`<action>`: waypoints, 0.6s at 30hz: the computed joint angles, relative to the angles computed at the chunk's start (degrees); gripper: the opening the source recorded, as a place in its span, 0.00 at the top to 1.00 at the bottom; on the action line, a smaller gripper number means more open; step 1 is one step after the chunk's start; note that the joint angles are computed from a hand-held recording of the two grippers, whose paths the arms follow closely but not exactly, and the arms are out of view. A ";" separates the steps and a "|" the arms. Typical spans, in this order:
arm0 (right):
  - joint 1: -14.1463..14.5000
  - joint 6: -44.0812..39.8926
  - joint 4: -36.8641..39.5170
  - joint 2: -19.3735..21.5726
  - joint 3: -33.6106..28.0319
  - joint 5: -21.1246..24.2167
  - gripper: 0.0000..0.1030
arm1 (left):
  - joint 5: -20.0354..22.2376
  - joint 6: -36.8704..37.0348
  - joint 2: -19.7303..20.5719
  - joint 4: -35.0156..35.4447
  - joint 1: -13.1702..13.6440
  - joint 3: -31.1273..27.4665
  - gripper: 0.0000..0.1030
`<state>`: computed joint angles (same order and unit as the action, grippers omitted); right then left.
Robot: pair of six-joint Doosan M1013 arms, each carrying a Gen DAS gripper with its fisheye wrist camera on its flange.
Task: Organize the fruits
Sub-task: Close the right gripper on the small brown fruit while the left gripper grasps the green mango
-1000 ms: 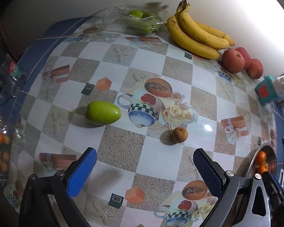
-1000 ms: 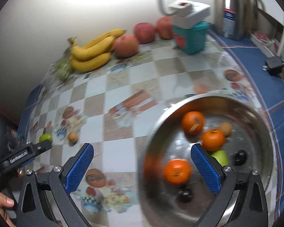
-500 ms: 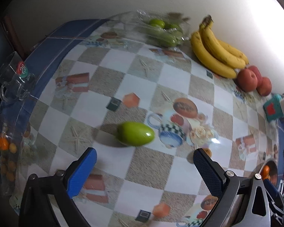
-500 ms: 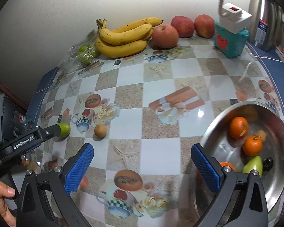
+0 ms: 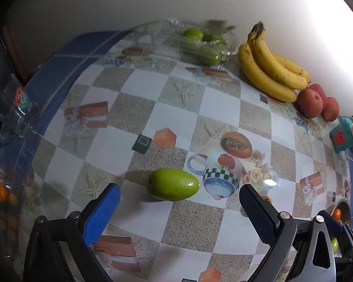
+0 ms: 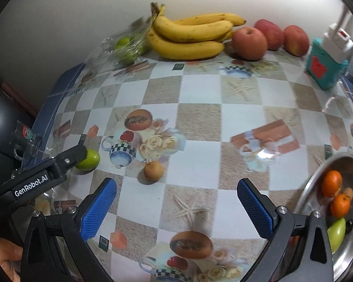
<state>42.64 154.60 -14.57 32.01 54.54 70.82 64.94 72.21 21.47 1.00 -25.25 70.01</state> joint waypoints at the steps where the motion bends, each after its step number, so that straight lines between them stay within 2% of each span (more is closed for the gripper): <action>1: -0.07 -0.67 0.32 0.54 -0.62 0.65 0.01 | 0.07 0.05 0.19 -0.03 0.05 0.06 0.01; 7: -0.34 -2.93 1.83 2.69 -2.74 2.50 0.01 | -0.25 -0.13 0.91 -1.02 0.64 0.36 0.02; 14: -0.47 -5.08 2.37 5.00 -5.47 4.34 0.03 | -0.13 0.98 1.73 -0.79 0.44 -0.09 0.10; 18: -0.56 -6.31 2.90 6.00 -6.70 4.70 0.12 | 0.25 1.64 2.10 -0.85 0.27 -0.33 0.15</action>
<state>42.08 148.29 -11.67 38.01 47.84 75.51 65.19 73.86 23.57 0.15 -24.98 69.68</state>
